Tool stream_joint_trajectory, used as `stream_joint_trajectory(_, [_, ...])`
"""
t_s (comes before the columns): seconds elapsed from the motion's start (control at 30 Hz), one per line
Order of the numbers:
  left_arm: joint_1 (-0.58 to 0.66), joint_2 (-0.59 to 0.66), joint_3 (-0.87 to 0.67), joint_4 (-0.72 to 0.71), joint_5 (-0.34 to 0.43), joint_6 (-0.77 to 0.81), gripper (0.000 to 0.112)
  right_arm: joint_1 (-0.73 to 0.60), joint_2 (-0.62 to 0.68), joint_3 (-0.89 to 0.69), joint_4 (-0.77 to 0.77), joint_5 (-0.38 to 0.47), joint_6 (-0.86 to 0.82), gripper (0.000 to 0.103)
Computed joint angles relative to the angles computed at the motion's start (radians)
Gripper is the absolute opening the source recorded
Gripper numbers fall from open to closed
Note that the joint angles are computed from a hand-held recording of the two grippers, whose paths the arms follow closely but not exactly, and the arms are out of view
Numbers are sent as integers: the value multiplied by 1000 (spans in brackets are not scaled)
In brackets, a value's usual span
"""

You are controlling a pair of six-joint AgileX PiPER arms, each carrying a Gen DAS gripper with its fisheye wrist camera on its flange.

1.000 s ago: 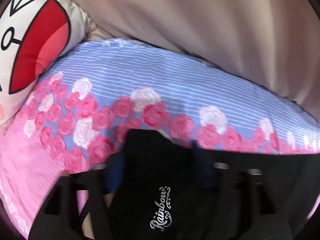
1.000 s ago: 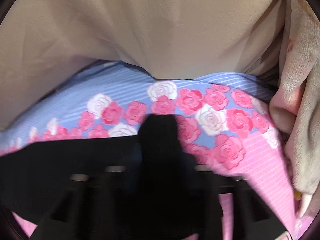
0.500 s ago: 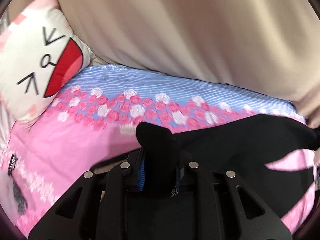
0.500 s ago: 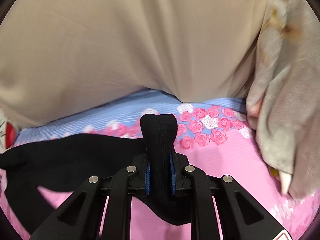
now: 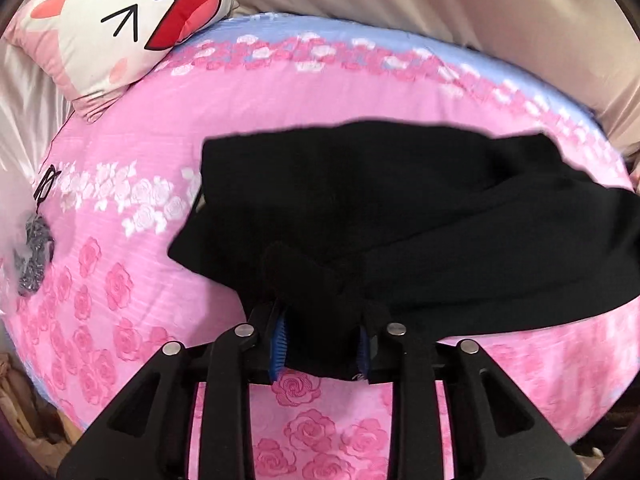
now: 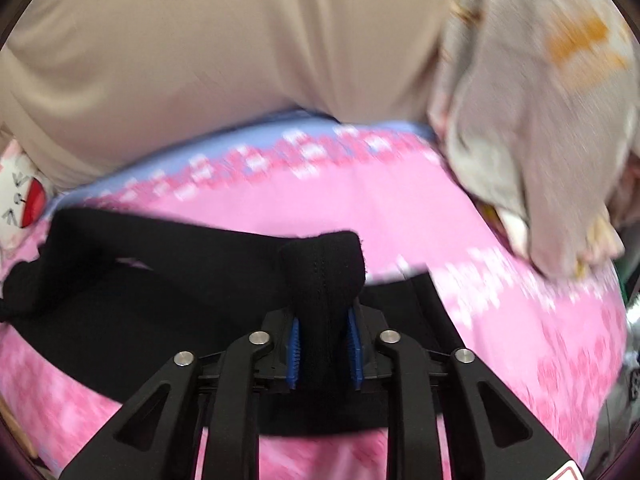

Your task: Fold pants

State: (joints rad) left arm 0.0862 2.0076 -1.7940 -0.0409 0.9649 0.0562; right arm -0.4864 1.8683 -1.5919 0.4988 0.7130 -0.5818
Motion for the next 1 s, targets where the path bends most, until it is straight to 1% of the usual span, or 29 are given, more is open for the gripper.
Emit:
stream_joint_trajectory(0.03, [-9,-6,9,22,-18,-13,31,-13,-4,19,-10,-5,5,23])
stream_joint_trajectory(0.07, [-13,-16,3,40,-15,-31,39,-30,-10,30,-3,1,1,26])
stream_joint_trajectory(0.1, [-13,-23,-4,44,-8,-33,44,-59,-26,54,25,8,-22,34])
stream_joint_trajectory(0.13, [-13,-50,-1,62,-12,-34,57,-78,-50,81,41,7,-36,41])
stream_joint_trajectory(0.17, [-20,-78,4,99,-20,-47,75,-94,-71,98,41,2,-40,56])
stream_joint_trajectory(0.2, [-29,-102,15,144,-35,-71,82,-108,-98,117,35,-6,-40,64])
stream_joint_trajectory(0.23, [-39,-141,44,221,-68,-119,90,-128,-136,146,44,-19,-60,65])
stream_joint_trajectory(0.27, [-45,-174,60,293,-84,-162,91,-151,-172,177,65,-32,-86,66])
stream_joint_trajectory(0.3, [-43,-193,61,325,-85,-188,92,-178,-204,201,93,-32,-109,69])
stream_joint_trajectory(0.37, [-26,-200,29,306,-70,-198,92,-230,-237,211,151,1,-118,73])
stream_joint_trajectory(0.4, [-19,-199,8,280,-60,-200,92,-241,-228,191,167,26,-111,73])
stream_joint_trajectory(0.43, [-26,-187,-17,278,-46,-212,92,-253,-212,164,208,66,-116,74])
stream_joint_trajectory(0.5, [-55,-166,-43,276,-37,-236,92,-243,-158,112,273,115,-114,81])
stream_joint_trajectory(0.57, [-89,-148,-47,220,-46,-236,92,-201,-107,67,283,137,-80,82])
stream_joint_trajectory(0.6, [-104,-142,-43,177,-49,-229,92,-176,-66,29,284,156,-61,82])
stream_joint_trajectory(0.63, [-115,-132,-44,137,-49,-217,92,-140,-8,-23,265,153,-28,82])
stream_joint_trajectory(0.67, [-129,-121,-45,103,-52,-210,92,-116,19,-54,221,149,12,74])
stream_joint_trajectory(0.7, [-144,-109,-47,80,-55,-207,92,-76,72,-124,138,161,85,27])
stream_joint_trajectory(0.73, [-165,-95,-51,71,-59,-211,92,-41,131,-211,65,187,133,6])
stream_joint_trajectory(0.77, [-185,-84,-55,77,-59,-221,92,-18,157,-257,32,202,146,9])
stream_joint_trajectory(0.8, [-207,-73,-62,85,-53,-227,92,-9,142,-264,39,187,120,9])
stream_joint_trajectory(0.83, [-220,-72,-59,92,-55,-232,92,-7,87,-236,86,148,54,9])
stream_joint_trajectory(0.9, [-238,-80,-38,101,-64,-227,92,-42,-44,-112,218,69,-137,9])
stream_joint_trajectory(0.93, [-247,-86,-22,116,-71,-235,92,-74,-103,-51,276,46,-231,10])
stream_joint_trajectory(0.97, [-253,-89,-8,123,-78,-238,92,-98,-142,-1,295,20,-292,20])
stream_joint_trajectory(1.0, [-260,-88,3,129,-83,-240,92,-110,-174,58,274,-39,-332,59])
